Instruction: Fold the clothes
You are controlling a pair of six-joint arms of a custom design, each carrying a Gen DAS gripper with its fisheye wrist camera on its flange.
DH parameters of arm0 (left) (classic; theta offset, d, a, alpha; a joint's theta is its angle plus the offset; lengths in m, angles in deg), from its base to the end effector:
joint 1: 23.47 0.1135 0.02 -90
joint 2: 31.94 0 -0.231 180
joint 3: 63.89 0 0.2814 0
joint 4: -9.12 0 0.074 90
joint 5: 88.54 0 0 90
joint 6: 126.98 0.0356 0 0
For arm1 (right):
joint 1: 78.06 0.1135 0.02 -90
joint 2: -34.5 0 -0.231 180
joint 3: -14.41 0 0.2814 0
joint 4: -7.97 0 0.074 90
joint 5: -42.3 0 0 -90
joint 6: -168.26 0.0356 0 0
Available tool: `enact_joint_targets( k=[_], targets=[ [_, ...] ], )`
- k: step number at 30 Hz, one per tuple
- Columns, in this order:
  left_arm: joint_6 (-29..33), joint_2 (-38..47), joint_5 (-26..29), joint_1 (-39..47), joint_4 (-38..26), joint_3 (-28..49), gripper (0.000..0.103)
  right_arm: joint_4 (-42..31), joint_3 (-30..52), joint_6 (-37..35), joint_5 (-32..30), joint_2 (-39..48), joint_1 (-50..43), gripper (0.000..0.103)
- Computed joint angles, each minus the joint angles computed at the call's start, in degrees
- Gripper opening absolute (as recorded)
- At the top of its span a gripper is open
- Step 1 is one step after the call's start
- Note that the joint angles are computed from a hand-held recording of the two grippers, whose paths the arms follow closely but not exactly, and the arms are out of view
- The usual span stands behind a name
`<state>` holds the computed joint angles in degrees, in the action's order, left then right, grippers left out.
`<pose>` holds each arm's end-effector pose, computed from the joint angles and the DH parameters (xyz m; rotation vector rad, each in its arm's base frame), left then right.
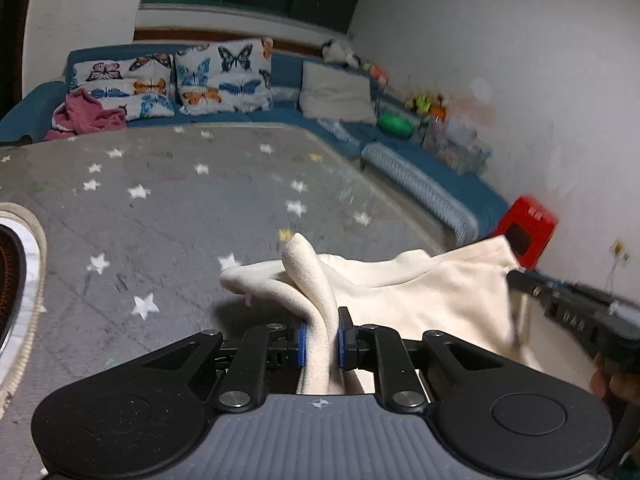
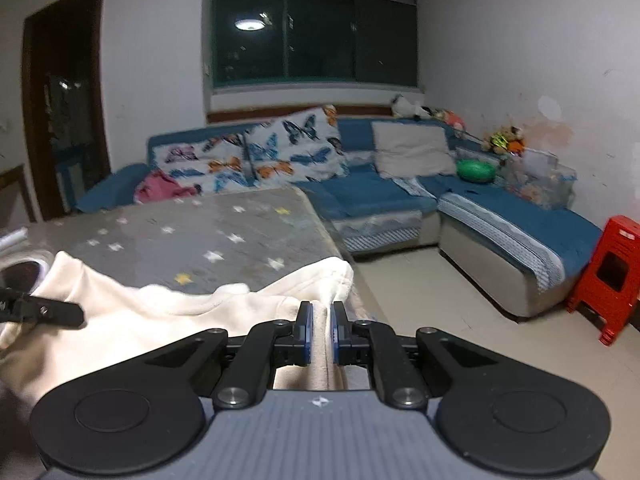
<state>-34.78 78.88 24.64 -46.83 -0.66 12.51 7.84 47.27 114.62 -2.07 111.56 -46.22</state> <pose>0.3715 -0.1757 0.0959 0.7178 2.2448 -0.6555 0.2180 0.1054 0.0733 0.4453 2.0416 -0.2310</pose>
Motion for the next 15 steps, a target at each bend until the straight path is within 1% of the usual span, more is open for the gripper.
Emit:
enact_joint_targets(
  k=[1, 3, 5, 7, 9, 11, 13, 15],
  targets=[
    [0.4, 1.2, -0.9, -0.3, -0.3, 0.7, 0.016, 0.9, 0.3, 0.5, -1.0, 2.3, -1.1, 0.008],
    [1.1, 2.8, -2.6, -0.5, -0.6, 1.5, 0.022, 2.6, 1.1, 1.2, -2.8, 6.7, -3.1, 0.008],
    [2.1, 3.1, -3.6, 0.1, -0.3, 1.4, 0.032, 3.0, 1.9, 1.6, -4.3, 9.9, -4.2, 0.008],
    [3.1, 3.4, -4.6, 0.6, 0.2, 1.3, 0.035, 2.6, 2.5, 2.0, -5.7, 11.4, -5.3, 0.009],
    [3.3, 2.8, -5.4, 1.1, 1.0, 0.9, 0.034, 2.9, 2.3, 2.2, -5.5, 11.5, -5.3, 0.009],
    [3.5, 1.9, -6.7, 1.0, 2.7, 0.3, 0.033, 1.4, 2.4, 2.2, -4.6, 9.7, -5.2, 0.01],
    [3.8, 1.9, -5.9, 0.9, 3.2, 0.8, 0.031, 1.7, 1.8, 1.4, -4.4, 7.8, -5.0, 0.01],
    [4.3, 2.3, -4.6, 0.8, 3.2, 1.7, 0.031, 3.0, 1.7, -0.1, -6.1, 7.2, -5.5, 0.01]
  ],
)
